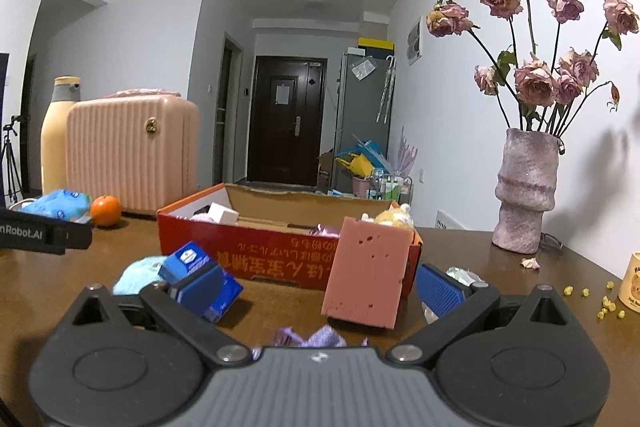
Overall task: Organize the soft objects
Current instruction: 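Move the right tool to the lilac drawstring pouch and close on it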
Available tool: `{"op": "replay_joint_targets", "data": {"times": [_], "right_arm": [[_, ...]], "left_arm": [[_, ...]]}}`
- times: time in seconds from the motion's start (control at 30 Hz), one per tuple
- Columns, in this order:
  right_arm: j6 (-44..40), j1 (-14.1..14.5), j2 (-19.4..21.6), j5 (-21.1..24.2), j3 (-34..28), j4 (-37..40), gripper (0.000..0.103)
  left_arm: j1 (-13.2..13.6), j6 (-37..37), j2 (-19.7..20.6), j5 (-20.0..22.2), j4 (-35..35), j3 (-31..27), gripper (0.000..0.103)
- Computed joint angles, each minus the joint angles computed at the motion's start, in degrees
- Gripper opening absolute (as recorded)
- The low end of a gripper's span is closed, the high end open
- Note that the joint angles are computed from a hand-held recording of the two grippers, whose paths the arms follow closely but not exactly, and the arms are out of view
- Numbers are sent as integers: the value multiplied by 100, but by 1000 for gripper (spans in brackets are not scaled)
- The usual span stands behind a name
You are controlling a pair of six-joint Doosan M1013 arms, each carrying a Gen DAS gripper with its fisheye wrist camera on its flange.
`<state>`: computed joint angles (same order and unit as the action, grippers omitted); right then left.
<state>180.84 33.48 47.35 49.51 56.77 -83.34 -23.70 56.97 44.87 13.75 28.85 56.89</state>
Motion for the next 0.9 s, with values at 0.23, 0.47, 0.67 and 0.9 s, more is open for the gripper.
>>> {"op": "replay_joint_targets", "data": {"times": [0.23,0.47,0.67,0.9], "right_arm": [[-148,52,-101,-124,155,241,103],[-432,85,-118,-239,160,624,103],[-721,40,-83,-334,69,1025,103],[-984,-13,-69,-403,2,1424,103]], "left_arm": [[36,345,-173,-54,-378,300,103],[79,726,-250,100,-838,424,103],[82,955,-219,194,-1067,367,103],[107,1518,-163,387,-1686,244,103]]}}
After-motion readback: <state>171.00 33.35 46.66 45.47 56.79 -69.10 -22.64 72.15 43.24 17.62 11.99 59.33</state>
